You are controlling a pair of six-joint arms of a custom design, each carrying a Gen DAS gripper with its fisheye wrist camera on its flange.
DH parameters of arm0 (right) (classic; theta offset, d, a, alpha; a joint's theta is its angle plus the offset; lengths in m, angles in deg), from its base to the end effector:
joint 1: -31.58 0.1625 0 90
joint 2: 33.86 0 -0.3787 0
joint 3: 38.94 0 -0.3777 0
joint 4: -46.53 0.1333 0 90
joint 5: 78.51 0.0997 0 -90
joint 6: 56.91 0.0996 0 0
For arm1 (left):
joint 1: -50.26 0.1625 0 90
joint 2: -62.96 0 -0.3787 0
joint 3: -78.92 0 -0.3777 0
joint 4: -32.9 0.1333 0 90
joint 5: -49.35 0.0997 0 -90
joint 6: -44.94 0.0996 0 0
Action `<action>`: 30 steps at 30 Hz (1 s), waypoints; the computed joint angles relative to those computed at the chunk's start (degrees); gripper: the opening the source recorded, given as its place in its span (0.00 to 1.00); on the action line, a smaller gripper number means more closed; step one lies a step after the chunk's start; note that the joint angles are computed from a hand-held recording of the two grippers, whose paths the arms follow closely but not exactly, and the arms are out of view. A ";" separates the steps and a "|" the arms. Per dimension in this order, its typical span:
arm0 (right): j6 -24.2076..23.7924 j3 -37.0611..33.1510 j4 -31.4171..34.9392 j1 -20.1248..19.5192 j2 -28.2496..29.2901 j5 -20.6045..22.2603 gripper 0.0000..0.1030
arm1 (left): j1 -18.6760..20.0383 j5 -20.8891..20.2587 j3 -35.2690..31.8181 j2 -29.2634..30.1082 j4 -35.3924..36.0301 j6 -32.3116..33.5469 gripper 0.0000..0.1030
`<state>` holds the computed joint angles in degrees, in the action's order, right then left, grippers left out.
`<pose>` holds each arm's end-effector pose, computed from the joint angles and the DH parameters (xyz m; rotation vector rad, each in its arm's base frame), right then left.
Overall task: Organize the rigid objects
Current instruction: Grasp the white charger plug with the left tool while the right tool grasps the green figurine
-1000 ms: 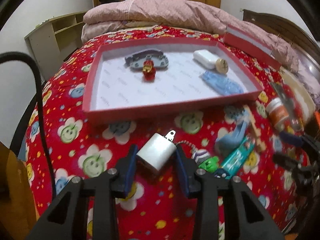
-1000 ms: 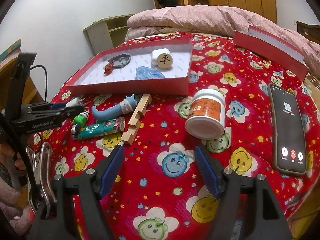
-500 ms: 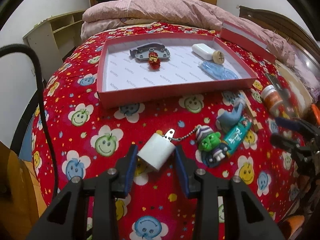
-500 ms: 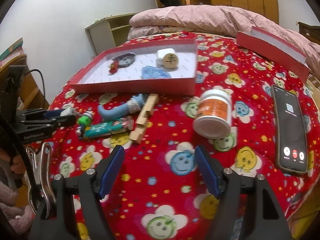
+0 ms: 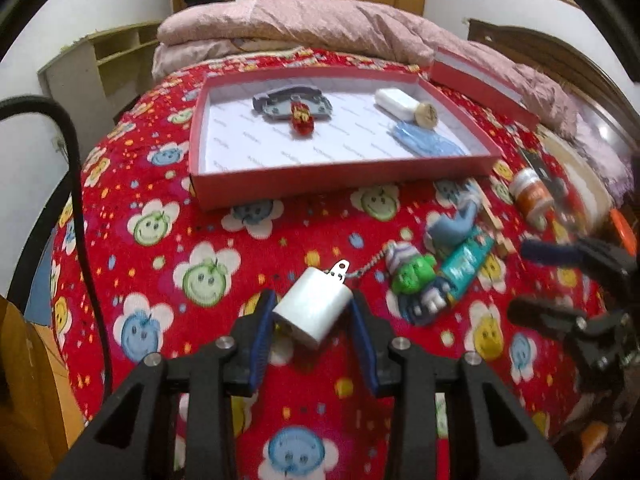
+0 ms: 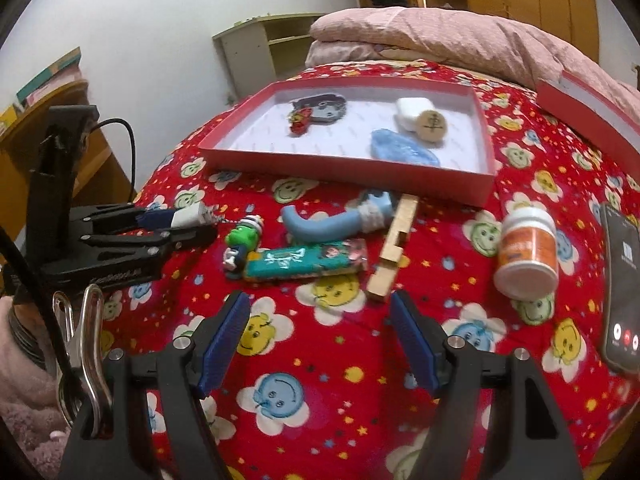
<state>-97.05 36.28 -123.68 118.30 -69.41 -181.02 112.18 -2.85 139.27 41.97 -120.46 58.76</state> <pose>0.0693 -0.7430 0.1325 0.7154 -2.4767 0.7794 -0.1904 -0.7697 0.0273 0.7149 2.3699 -0.6256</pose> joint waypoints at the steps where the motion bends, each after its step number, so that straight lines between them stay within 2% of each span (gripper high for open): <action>1: -0.26 -0.17 0.24 0.12 0.11 0.04 0.72 | -0.16 0.57 0.61 -0.73 1.35 -0.75 0.37; 5: -1.37 -1.04 0.82 0.64 0.77 -0.02 0.72 | -0.49 2.07 3.53 -3.12 3.67 -2.49 0.37; 9: -1.64 -2.21 2.34 1.08 1.35 0.62 0.72 | -0.45 3.09 7.11 -5.10 1.93 -2.84 0.37; 13: -2.24 -4.08 4.95 1.85 2.24 1.38 0.59 | 0.07 2.34 8.80 -6.30 0.19 -4.56 0.37; 20: -4.07 -9.54 8.44 3.56 6.24 1.25 0.49 | 0.40 1.78 9.31 -6.44 -1.79 -5.85 0.37; 30: -3.15 -17.09 11.88 3.93 11.49 -1.58 0.45 | 0.60 2.05 8.76 -6.01 -2.67 -7.41 0.37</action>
